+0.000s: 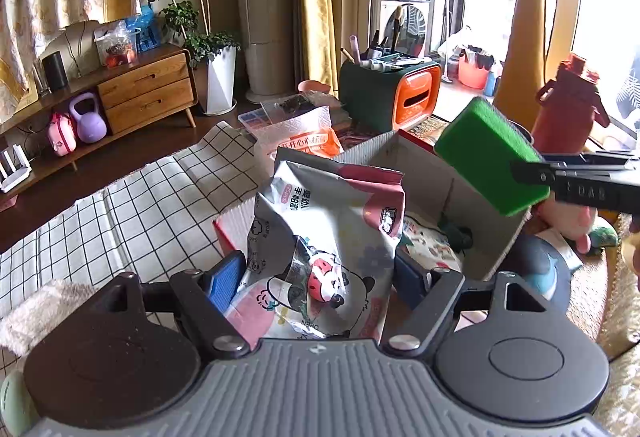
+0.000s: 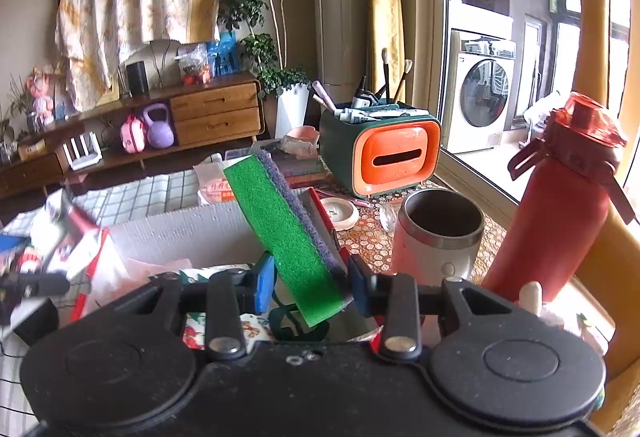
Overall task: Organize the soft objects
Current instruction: 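Carry the snack bag and green sponge to the red box and lower them in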
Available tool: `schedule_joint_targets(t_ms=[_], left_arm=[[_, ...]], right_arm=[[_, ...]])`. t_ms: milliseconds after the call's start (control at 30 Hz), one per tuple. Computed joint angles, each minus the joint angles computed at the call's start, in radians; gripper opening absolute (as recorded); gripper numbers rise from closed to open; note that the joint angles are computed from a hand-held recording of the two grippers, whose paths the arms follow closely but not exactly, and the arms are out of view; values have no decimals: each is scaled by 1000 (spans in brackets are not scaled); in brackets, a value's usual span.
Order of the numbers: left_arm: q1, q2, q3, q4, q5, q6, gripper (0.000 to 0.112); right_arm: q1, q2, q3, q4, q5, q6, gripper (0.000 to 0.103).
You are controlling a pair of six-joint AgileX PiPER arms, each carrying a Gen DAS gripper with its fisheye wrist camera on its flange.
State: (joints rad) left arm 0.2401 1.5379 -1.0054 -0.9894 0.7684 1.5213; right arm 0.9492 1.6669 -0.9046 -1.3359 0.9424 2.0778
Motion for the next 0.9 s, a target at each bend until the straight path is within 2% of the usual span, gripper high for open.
schedule_joint_targets(t_ms=[233, 500, 733, 900], left_arm=[[-165, 97, -87, 48, -138, -131, 78], [-267, 201, -154, 108, -177, -188, 78], [-294, 263, -175, 117, -196, -185, 77], [-299, 293, -183, 132, -204, -212, 77]], right_arm=[[-48, 65, -25, -4, -44, -62, 38], [-63, 158, -80, 6, -35, -117, 38], [-64, 240, -111, -19, -9, -151, 38], [-59, 270, -118, -29, -21, -158, 39]])
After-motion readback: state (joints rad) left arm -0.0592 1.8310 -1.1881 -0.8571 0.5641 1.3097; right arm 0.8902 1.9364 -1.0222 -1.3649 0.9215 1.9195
